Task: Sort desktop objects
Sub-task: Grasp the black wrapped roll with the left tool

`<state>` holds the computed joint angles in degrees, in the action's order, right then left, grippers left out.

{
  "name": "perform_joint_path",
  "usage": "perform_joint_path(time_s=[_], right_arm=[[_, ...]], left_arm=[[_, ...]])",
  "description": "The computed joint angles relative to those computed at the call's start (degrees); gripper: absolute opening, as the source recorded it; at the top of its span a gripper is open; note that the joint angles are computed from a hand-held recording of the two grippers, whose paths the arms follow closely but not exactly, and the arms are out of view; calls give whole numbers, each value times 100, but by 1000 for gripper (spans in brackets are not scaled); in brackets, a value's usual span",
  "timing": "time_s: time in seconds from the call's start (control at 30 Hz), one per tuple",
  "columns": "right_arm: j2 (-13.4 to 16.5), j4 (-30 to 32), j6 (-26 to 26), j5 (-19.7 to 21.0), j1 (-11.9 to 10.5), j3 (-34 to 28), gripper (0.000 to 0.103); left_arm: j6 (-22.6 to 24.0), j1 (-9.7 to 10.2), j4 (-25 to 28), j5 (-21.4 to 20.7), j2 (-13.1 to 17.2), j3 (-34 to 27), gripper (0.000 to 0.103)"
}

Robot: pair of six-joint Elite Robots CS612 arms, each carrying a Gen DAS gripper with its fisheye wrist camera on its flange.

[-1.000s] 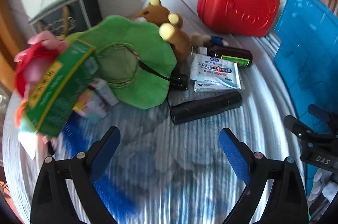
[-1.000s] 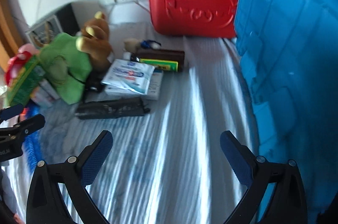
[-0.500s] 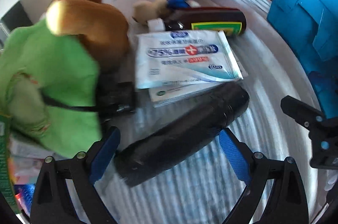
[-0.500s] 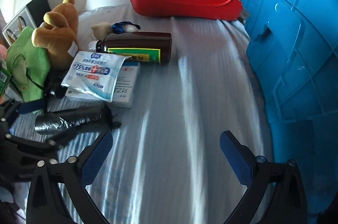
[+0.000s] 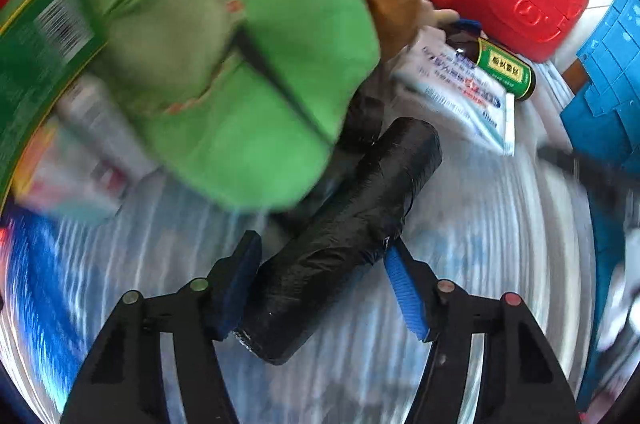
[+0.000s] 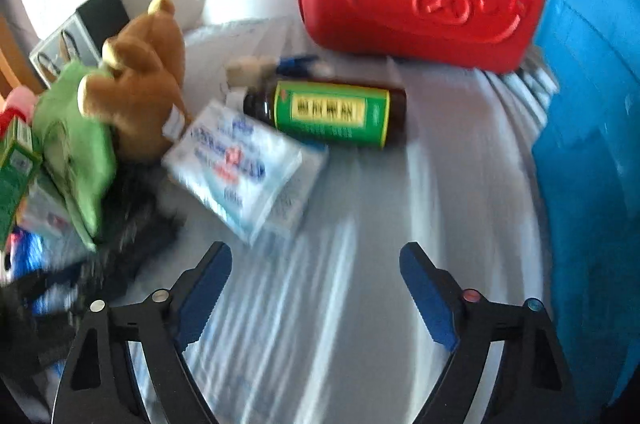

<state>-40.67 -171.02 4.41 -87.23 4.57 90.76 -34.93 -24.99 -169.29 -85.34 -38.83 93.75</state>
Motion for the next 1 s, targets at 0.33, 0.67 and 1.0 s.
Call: perform_joint_path(time_s=[0.33, 0.67, 1.0], right_arm=[[797, 583, 65, -389, 39, -1714, 87], [1257, 2273, -267, -749, 93, -2783, 87], [367, 1724, -138, -197, 252, -779, 87]], left_arm=[[132, 57, 89, -173, 253, -510, 64], [99, 131, 195, -166, 552, -1077, 65], [-289, -80, 414, 149, 117, -288, 60]])
